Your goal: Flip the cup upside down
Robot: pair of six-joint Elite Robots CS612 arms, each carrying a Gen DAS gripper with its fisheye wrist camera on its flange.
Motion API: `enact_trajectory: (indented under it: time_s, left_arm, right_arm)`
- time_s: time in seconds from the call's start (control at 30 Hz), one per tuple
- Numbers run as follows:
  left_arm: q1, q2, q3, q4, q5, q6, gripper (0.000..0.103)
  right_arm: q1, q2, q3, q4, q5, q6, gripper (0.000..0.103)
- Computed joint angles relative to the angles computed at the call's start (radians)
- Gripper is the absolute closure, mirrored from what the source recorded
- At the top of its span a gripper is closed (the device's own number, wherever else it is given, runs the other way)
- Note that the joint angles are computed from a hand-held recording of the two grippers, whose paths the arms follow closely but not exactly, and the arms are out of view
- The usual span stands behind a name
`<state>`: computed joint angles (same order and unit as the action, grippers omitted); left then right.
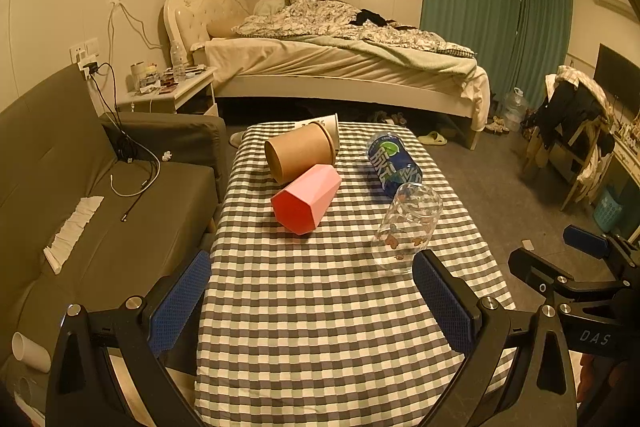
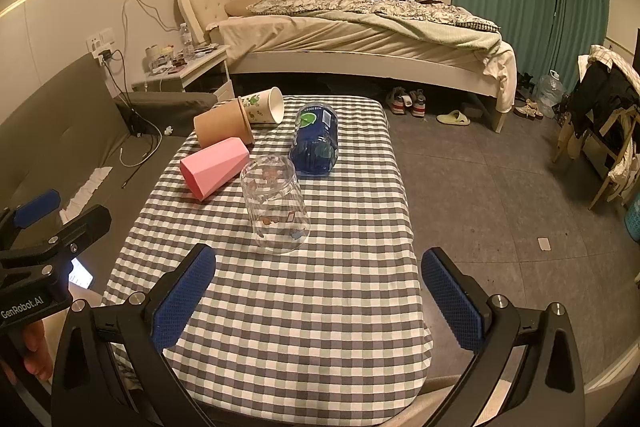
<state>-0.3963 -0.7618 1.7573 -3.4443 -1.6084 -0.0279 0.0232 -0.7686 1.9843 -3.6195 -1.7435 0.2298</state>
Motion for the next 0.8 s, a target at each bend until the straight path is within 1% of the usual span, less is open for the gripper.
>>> enact_trajectory:
  time_s: [0.8]
  left_arm:
    - [0.001, -0.001, 0.001, -0.001, 0.0, 0.002, 0.0]
  right_arm:
    - [0.002, 0.002, -0.007, 0.008, 0.002, 0.002, 0.0]
